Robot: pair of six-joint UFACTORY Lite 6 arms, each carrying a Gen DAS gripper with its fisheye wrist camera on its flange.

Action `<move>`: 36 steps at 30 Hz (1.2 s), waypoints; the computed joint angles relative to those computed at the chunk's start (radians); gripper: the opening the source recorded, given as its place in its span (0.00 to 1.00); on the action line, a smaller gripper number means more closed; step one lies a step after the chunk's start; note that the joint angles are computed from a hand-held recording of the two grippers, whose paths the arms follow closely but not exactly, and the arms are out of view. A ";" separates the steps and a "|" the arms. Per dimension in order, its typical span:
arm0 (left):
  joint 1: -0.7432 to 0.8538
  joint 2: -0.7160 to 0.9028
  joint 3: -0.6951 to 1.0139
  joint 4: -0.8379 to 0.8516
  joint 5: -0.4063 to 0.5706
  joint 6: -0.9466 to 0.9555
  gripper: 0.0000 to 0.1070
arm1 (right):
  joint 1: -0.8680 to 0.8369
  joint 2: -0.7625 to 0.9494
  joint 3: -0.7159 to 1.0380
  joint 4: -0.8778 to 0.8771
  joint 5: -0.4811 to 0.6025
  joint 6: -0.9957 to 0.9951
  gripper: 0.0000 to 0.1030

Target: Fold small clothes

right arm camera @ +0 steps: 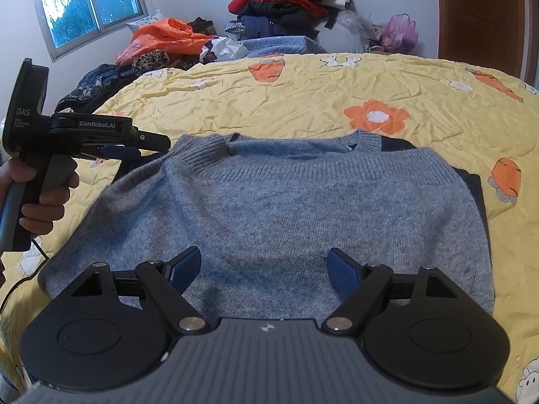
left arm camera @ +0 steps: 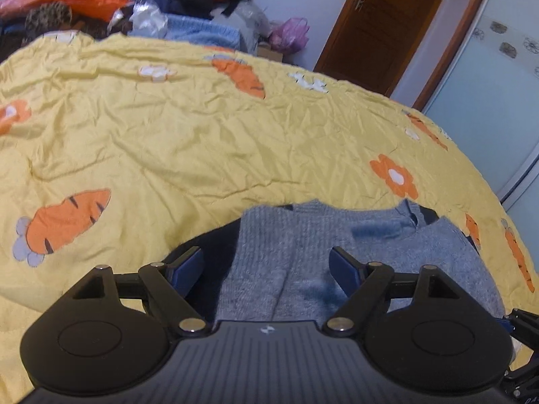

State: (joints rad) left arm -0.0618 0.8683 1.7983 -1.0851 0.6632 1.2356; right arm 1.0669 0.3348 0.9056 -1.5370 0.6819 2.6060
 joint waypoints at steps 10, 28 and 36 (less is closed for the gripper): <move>-0.016 -0.052 -0.097 -0.028 -0.121 0.032 0.08 | 0.007 0.007 0.013 0.014 0.004 -0.012 0.82; -0.098 -0.272 -0.399 -0.270 -0.400 0.346 0.48 | 0.039 0.074 0.106 0.089 0.025 -0.101 0.84; -0.094 -0.303 -0.416 -0.235 -0.397 0.318 0.50 | 0.074 0.122 0.206 0.152 0.061 -0.234 0.84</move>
State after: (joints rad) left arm -0.1558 0.5653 1.3825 -1.3202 0.2663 1.5536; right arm 1.1410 0.4568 1.1120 -1.3853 0.7431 2.3725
